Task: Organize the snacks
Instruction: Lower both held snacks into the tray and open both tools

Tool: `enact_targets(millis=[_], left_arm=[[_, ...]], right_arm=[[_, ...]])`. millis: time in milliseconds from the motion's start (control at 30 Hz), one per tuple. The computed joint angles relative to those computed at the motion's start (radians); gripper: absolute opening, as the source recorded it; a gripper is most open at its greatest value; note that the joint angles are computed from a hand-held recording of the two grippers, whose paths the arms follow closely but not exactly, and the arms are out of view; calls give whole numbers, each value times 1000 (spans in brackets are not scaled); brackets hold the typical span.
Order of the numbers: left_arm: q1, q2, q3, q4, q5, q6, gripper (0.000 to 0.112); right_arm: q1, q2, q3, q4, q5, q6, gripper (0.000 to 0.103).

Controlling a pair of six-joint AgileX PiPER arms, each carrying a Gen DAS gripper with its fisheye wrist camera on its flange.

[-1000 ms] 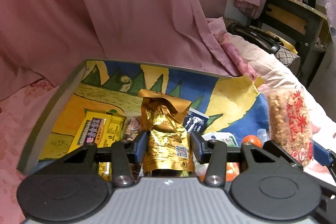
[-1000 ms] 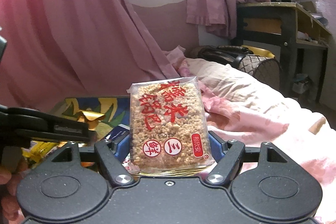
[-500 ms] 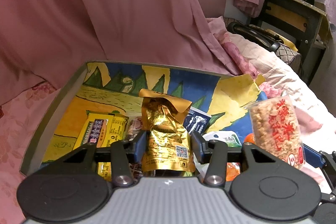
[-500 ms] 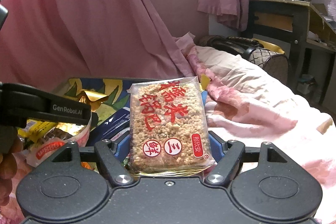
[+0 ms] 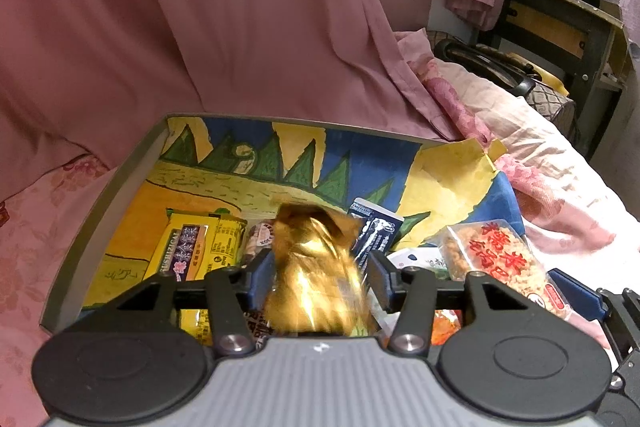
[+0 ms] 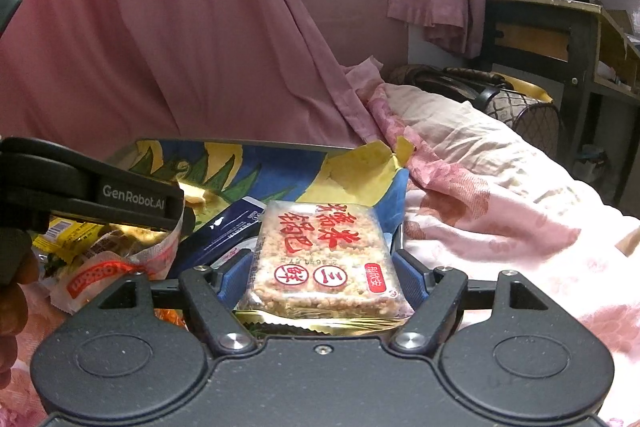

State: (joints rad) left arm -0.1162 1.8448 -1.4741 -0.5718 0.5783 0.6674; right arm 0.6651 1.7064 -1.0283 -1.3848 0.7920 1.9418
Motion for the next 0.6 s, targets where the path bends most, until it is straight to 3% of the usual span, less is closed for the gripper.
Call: enact_targets(millis=[133, 367, 600], left_arm=[[5, 0, -2, -4, 5, 0, 56], [32, -21, 10, -64, 8, 12, 82], [71, -81, 56, -160, -8, 71, 97]], right_arm=[[-1, -1, 2, -3, 0, 4, 77], [13, -12, 18, -36, 35, 53, 85], [47, -48, 39, -64, 123, 122, 94]])
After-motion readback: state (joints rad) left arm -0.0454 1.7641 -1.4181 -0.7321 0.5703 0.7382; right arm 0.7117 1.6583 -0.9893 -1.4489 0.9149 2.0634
